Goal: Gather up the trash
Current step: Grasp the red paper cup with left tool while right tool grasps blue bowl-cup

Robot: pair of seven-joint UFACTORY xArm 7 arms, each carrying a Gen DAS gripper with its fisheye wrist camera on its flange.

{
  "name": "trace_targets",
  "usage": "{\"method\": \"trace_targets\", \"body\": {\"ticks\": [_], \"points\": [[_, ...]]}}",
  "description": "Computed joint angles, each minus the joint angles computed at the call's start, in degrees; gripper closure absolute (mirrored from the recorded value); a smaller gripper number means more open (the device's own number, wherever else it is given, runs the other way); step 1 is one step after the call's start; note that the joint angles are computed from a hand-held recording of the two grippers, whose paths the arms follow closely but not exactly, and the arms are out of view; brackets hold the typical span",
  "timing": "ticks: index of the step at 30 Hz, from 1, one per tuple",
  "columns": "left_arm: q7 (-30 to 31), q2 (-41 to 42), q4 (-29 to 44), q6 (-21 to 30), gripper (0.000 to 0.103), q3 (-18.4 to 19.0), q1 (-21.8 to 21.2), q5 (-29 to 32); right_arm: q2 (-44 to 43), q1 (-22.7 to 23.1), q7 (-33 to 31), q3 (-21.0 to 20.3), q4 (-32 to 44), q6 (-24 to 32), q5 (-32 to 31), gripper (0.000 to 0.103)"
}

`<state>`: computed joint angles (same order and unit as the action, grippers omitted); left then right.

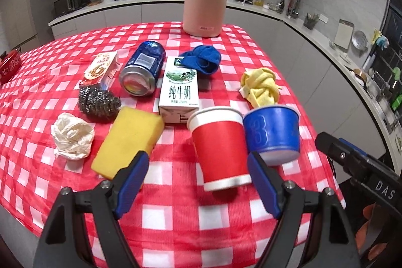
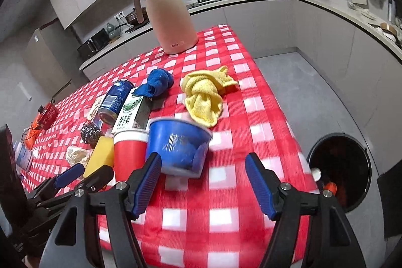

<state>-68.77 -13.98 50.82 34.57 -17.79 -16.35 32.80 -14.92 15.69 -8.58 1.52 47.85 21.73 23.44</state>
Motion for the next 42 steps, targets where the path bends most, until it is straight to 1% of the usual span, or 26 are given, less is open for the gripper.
{"method": "trace_targets", "body": {"ticks": [2, 4, 7, 10, 16, 18, 22, 26, 27, 30, 34, 35, 38, 42], "points": [[-0.60, 0.69, 0.45, -0.03, 0.021, 0.01, 0.17, 0.20, 1.80, 0.83, -2.32, -1.02, 1.79, 0.67, 1.76, 0.032], [-0.81, 1.51, 1.04, 0.29, 0.021, 0.13, 0.15, 0.39, 3.44, 0.94, -3.80, -1.02, 3.23, 1.37, 3.14, 0.031], [-0.41, 2.56, 1.49, 0.24, 0.021, 0.67, -0.18, 0.54, 5.73, 0.90, -6.23, -0.80, 5.37, 3.07, 6.36, 0.031], [0.21, 3.62, 1.96, 0.12, 0.021, 1.20, -0.66, 0.49, 7.30, 0.31, -7.28, 0.36, 6.85, 3.67, 7.97, 0.031], [2.94, 5.80, 2.49, -2.05, 0.021, 2.81, -1.41, -0.79, 9.52, -1.13, -5.28, 2.27, 8.86, 4.35, 6.60, 0.031], [4.09, 6.39, 2.21, -3.57, 0.021, 3.55, -1.51, -1.75, 10.13, -1.39, -5.04, 2.55, 9.42, 4.67, 6.74, 0.030], [3.80, 6.32, 1.28, -5.08, 0.021, 3.98, -1.33, -1.31, 11.31, -1.66, -3.91, 3.36, 10.54, 4.74, 5.80, 0.029], [5.71, 5.67, -0.61, -7.97, 0.021, 4.73, -1.04, -4.01, 12.59, -1.61, -3.08, 4.09, 11.71, 5.12, 4.74, 0.029], [5.98, 5.47, -1.09, -8.67, 0.023, 4.73, -0.88, -4.36, 12.96, -1.59, -2.91, 4.26, 11.98, 5.23, 4.47, 0.029], [7.31, 5.49, -1.67, -9.49, 0.033, 4.63, -0.59, -5.43, 13.95, -1.52, -2.96, 4.75, 12.59, 5.36, 4.13, 0.026], [8.34, 5.23, -2.26, -10.36, 0.034, 4.43, -0.26, -6.57, 14.67, -1.53, -2.79, 5.18, 13.06, 5.46, 4.07, 0.024], [8.59, 5.18, -2.33, -10.41, 0.034, 4.39, -0.20, -6.85, 14.88, -1.54, -2.33, 5.26, 13.39, 5.89, 3.68, 0.024], [8.96, 4.87, -2.72, -10.74, 0.036, 4.29, -0.03, -7.62, 15.40, -1.64, -3.21, 5.41, 14.14, 7.06, 5.16, 0.024], [10.44, 4.96, -2.68, -10.00, 0.036, 4.30, -0.18, -9.29, 16.55, -1.75, -2.72, 5.74, 15.46, 9.00, 5.01, 0.022]]}}
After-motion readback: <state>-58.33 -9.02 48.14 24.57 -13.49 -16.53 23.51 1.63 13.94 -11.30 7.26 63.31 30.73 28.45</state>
